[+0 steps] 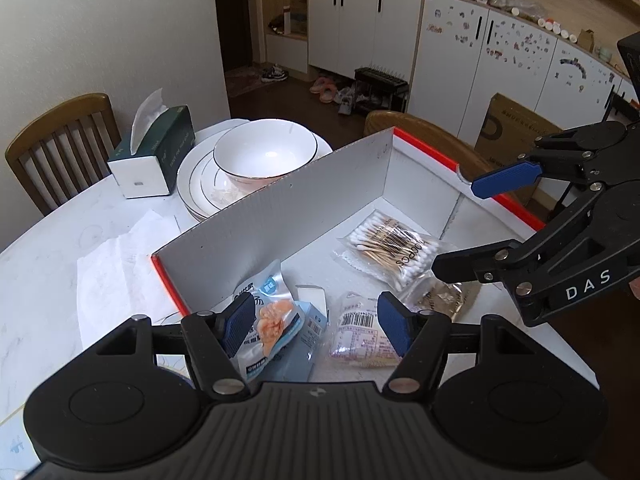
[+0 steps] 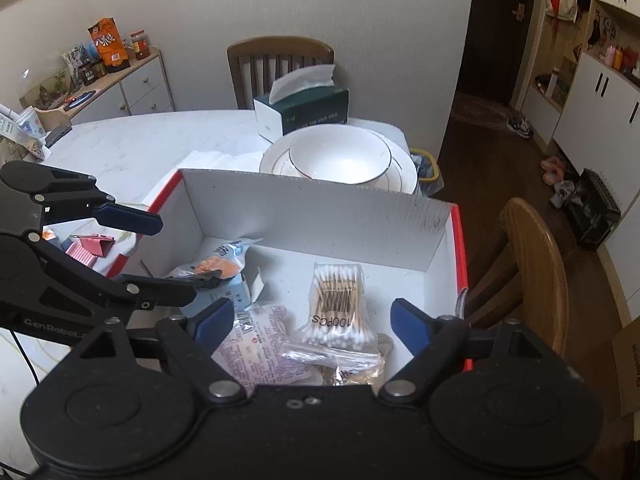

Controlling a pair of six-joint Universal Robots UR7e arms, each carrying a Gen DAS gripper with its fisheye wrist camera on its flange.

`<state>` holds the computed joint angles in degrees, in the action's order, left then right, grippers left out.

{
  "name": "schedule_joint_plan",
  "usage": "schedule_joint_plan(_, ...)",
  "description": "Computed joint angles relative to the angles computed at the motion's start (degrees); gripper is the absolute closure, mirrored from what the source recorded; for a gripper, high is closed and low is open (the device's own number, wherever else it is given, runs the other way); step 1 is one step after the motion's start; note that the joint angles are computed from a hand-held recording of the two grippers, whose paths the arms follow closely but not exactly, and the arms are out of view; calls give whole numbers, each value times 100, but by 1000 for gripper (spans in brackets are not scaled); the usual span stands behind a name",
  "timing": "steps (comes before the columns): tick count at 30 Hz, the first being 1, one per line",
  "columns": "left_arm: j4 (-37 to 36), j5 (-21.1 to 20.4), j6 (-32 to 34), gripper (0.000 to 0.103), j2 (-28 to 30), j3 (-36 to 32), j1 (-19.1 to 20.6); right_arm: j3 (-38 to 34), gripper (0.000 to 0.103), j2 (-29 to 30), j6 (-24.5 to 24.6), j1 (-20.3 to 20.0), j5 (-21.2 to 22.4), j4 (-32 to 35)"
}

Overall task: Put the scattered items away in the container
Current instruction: 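Withdraw both tools from the box back over the table items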

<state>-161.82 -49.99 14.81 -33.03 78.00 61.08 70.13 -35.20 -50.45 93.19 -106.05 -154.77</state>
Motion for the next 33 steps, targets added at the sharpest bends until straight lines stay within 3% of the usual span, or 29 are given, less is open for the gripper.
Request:
schedule_joint_plan(9, -394, -116, -83, 36, -335, 576, -40, 531, 9, -242, 90, 25, 215, -537)
schedule_joint_plan(16, -679, -282, -107, 29, -595, 993, -71, 901, 6, -373, 343, 85, 192, -978)
schedule_joint_plan(18, -747, -312, -125, 23, -666, 1105, -77, 1012, 5, -413, 418, 109, 179, -1086)
schedule_joint_plan(29, -1145, -379, -185, 18, -1093, 1746, -99, 1672, 2, -584, 678, 260, 45, -1886)
schedule_joint_plan(33, -1312, -398, -154, 3, -1276, 2002, -99, 1852, 1, -620, 749, 332, 22, -2008)
